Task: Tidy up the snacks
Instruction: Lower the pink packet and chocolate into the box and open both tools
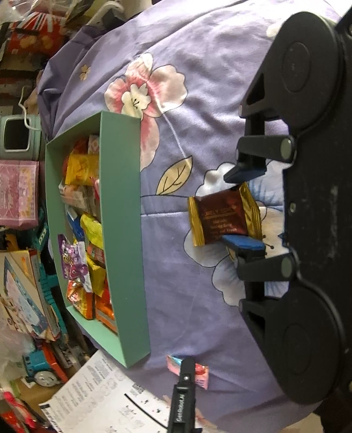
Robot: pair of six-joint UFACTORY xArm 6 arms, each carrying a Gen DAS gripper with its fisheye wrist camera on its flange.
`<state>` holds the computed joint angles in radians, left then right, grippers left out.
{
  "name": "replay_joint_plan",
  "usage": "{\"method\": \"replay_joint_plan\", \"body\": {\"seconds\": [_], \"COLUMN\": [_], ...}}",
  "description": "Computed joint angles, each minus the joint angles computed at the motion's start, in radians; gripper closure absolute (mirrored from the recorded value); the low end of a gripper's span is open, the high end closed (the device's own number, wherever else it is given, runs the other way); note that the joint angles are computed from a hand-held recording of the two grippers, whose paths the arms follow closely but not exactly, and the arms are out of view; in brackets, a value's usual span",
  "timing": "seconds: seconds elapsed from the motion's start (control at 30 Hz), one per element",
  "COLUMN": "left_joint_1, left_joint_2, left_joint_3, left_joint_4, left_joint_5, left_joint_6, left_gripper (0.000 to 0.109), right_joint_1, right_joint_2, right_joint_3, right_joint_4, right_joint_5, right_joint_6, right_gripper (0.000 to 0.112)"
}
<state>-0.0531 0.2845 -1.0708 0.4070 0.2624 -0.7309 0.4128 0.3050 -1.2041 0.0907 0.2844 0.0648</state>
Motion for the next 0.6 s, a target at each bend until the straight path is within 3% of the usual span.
{"method": "replay_joint_plan", "body": {"seconds": [0.33,0.6], "left_joint_1": [-0.018,-0.017], "left_joint_2": [-0.063,0.010], "left_joint_3": [0.016,-0.164], "left_joint_4": [-0.089,-0.059], "left_joint_5": [-0.034,-0.010], "left_joint_6": [0.085,0.113], "left_gripper": [0.080,0.080], "right_joint_1": [-0.014,-0.045], "right_joint_2": [-0.040,0.079], "right_joint_3": [-0.025,-0.279], "right_joint_4": [0.199,0.250], "right_joint_5": [-0.013,0.048], "right_joint_6": [-0.095,-0.098], "right_gripper": [0.072,0.072]}}
